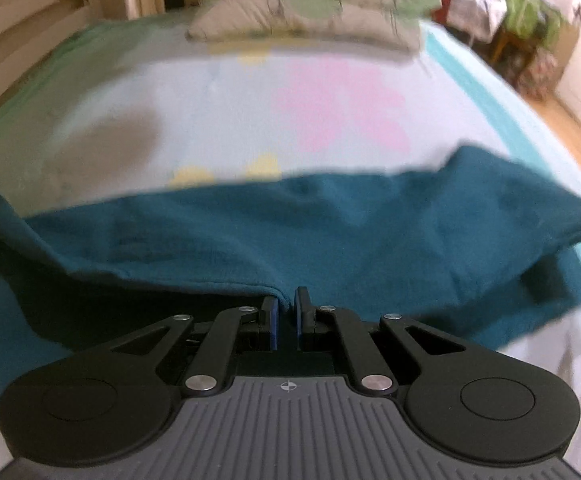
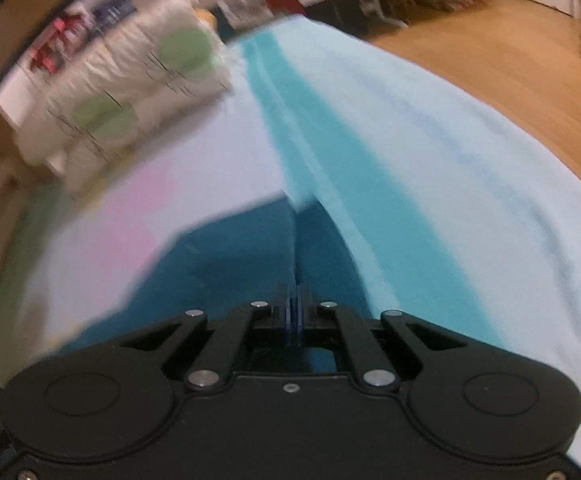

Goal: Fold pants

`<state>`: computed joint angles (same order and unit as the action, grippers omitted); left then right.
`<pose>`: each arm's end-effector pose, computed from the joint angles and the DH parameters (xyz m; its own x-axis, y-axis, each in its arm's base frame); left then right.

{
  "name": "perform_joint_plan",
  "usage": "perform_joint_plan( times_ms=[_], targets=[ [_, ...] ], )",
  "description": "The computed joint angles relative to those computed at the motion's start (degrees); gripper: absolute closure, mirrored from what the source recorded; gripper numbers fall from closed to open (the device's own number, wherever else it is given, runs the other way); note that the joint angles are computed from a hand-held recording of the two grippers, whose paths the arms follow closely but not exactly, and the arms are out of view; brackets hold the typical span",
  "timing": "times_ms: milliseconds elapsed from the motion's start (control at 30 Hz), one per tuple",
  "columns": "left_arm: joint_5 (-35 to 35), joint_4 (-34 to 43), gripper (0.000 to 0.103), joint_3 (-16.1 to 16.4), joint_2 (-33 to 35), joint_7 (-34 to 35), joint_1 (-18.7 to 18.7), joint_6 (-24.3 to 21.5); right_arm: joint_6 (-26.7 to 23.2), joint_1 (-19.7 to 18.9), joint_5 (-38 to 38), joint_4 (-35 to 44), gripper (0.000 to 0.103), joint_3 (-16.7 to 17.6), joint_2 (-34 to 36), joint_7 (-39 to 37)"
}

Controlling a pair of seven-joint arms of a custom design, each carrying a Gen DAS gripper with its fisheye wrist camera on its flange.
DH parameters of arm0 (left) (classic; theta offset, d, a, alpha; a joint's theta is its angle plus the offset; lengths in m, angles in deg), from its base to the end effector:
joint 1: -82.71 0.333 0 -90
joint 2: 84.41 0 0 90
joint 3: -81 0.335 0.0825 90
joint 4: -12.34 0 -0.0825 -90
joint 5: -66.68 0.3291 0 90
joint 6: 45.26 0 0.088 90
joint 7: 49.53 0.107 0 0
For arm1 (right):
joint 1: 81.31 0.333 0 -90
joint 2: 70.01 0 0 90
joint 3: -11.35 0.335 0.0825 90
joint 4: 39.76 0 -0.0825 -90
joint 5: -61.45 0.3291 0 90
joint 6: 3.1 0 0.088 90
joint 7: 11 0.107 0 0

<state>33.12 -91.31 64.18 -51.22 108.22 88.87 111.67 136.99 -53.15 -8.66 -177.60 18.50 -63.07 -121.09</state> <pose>0.6490 -0.0718 0.3195 -0.7159 -0.6973 0.0359 -0.6011 0.5893 -0.5398 0.3755 0.2643 0.3213 -0.7971 -0.4686 -0.3807 -0.2309 0.8192 -0.5249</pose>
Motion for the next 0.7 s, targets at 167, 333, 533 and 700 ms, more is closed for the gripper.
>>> perform_joint_plan(
  times_ms=[167,333,533,700],
  targets=[
    [5.55,-0.39,0.095,3.59,1.53,-3.74,-2.68,-1.07,4.70,-0.06,1.76,-0.03,0.094,-0.54,3.80,2.53],
    [5.94,-0.19,0.095,1.95,2.25,-3.56,-1.51,0.35,3.76,1.13,-0.11,0.79,0.094,-1.37,4.20,2.54],
    [4.07,1.81,0.095,0.00,2.72,-4.83,-0.94,0.98,-0.92,0.31,-7.30,4.02,0.098,-2.03,1.35,-2.71],
    [-1.20,-3.08,0.095,-4.69,-0.28,3.26,3.58,2.56,-8.51,1.45,-6.78,4.35,0.098,0.97,-3.11,-6.54]
  ],
)
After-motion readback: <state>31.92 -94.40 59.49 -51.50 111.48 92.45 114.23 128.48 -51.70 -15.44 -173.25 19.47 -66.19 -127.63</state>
